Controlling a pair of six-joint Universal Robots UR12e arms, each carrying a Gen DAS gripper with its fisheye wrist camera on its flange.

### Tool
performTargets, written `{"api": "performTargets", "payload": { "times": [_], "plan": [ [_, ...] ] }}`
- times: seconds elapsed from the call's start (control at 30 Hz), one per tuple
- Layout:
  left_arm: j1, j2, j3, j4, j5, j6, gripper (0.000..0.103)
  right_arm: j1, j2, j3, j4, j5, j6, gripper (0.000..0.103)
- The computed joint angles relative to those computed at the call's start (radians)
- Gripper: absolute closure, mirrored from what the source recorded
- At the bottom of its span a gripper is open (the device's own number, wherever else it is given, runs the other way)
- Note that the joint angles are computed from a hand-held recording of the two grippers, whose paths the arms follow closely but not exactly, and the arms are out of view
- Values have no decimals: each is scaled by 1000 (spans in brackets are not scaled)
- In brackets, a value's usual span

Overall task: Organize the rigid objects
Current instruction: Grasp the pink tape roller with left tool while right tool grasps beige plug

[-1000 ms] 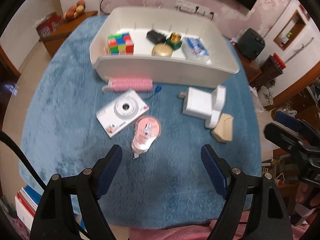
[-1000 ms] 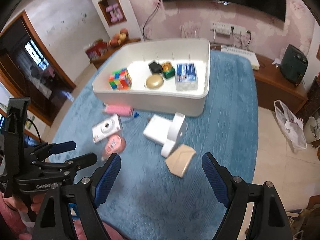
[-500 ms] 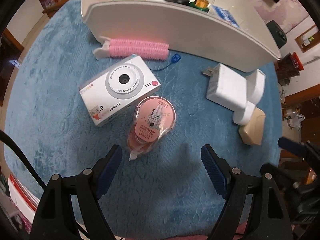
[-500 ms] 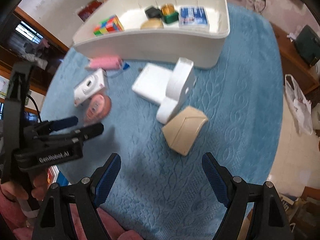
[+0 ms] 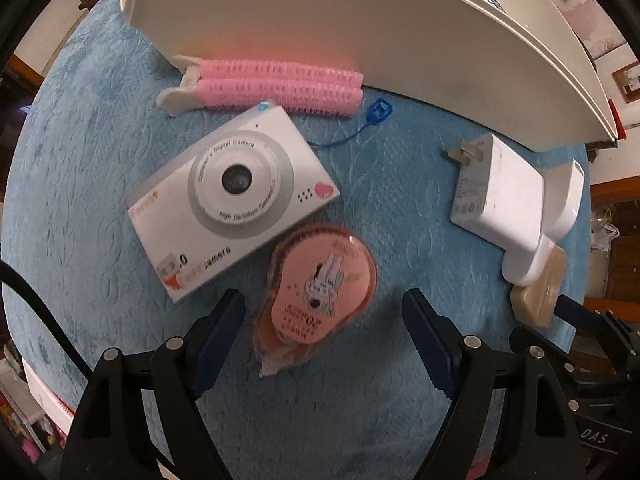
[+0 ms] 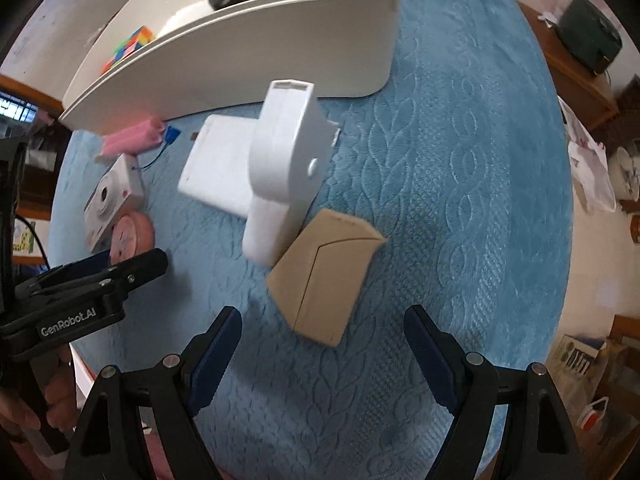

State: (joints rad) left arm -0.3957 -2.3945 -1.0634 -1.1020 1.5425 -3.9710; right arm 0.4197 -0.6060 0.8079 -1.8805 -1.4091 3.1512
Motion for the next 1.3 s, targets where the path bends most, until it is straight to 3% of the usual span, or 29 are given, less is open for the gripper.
{"api": "performTargets", "payload": {
  "times": [0.43,0.6,0.67,0.8,0.9,1.1,1.3],
  "plan": [
    [-3,-67,142,-160,13,-61,16,10,43,-56,-5,-22,94,23],
    [-2,-127,262,-247,36,-146,21,7,43,-58,-8,-35,124,31],
    [0,-128,267,-255,35,-168,24,4,38,-49,-13,-38,124,33],
    [2,-102,231,-233,48,-209,37,0,24,-26,-28,-60,130,44],
    [3,-79,189,-192,43,-206,37,-4,16,-15,-32,-71,137,54],
    [-3,-57,150,-160,38,-217,37,-18,-6,43,-59,-36,144,54],
    [-25,-2,49,-119,37,-239,37,-16,-26,81,-50,-27,130,54]
  ]
}}
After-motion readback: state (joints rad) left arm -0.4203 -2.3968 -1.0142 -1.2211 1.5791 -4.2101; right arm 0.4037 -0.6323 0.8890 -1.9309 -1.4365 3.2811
